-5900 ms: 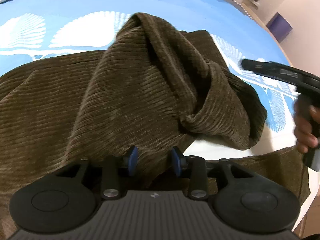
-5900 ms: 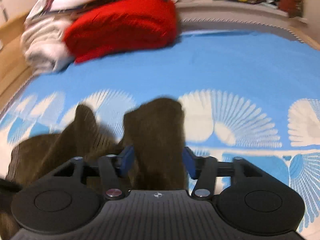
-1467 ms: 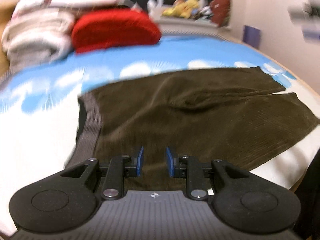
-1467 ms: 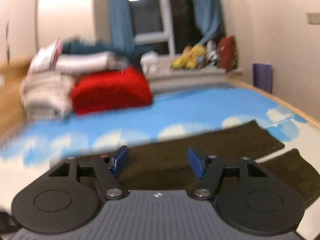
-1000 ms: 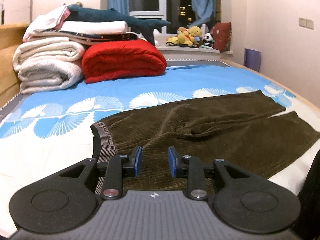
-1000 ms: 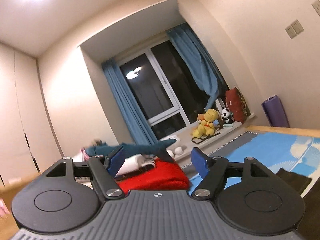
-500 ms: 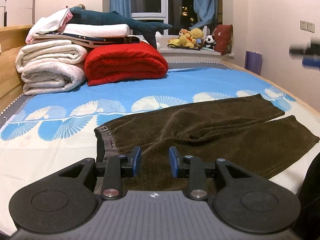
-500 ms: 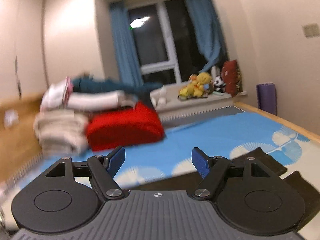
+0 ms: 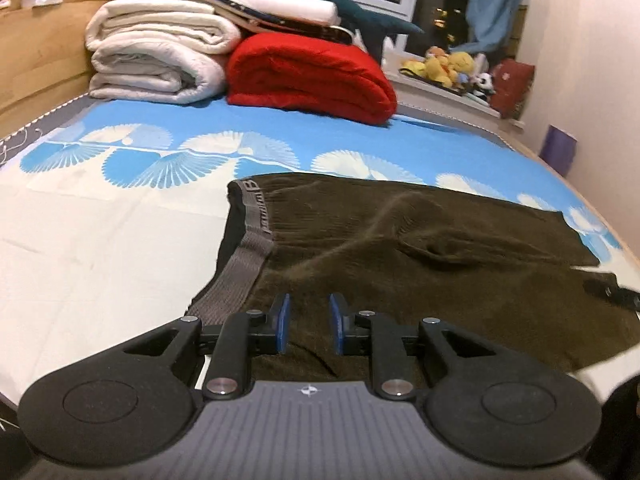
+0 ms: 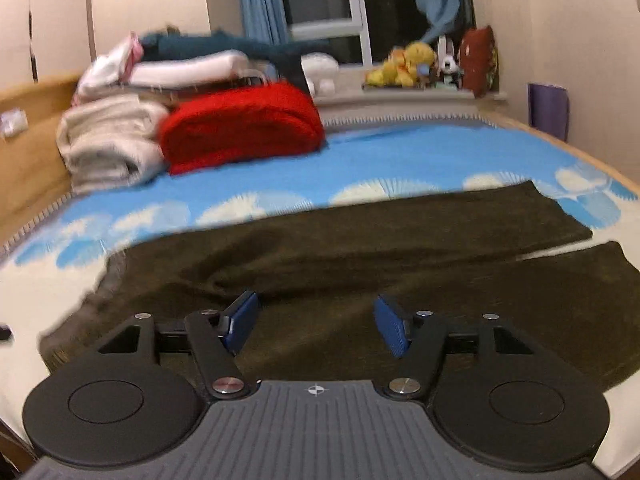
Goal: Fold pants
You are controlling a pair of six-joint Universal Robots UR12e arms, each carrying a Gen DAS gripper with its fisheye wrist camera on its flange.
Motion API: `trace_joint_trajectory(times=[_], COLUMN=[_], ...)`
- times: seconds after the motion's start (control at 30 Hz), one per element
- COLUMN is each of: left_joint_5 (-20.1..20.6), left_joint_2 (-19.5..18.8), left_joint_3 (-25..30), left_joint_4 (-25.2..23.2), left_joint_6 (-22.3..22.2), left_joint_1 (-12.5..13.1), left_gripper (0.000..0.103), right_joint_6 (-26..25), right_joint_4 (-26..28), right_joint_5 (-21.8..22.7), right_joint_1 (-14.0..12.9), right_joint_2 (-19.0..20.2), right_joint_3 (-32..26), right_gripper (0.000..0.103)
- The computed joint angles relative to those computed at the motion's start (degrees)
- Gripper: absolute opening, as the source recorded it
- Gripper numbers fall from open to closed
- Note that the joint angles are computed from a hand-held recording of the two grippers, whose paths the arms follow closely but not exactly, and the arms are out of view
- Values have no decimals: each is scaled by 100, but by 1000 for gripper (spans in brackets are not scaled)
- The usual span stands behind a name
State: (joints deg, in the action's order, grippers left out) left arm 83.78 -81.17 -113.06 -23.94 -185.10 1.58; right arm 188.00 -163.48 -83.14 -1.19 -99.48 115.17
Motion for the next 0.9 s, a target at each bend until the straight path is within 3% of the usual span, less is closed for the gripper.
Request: trace_joint_trajectory(times=[0.17,0.33,0.6,0.8,0.83,0.9], left_joint_5=[-73,33,420,937,1008,1035], left_joint_2=[-321,-853,-2311,-3429,-3547,-3766], left_joint_3=[360,1060,2867,4078,4200,4474], left_joint_4=[-505,-774,-1223,-1700,-1791,-2215], left_joint_6=[-216,-276,-362,-16,-40,-211], left_joint_1=[3,-104,-228,-240,-231,-198], left_gripper=[23,23,23,25,26,39], right_joint_6=[242,31,180,-50,-103,-134], right_joint_4=[81,442,1934,2439,2461,2465], right_joint_5=[180,187,282,171,144,115], right_joint_1=[-102,-118,-165,-79,-69,-44], right_joint_2=[158,349,573,652,650,653], right_joint_3=[-66,-178,-548,-663,-669,-674], right_gripper=[67,67,67,67,67,68])
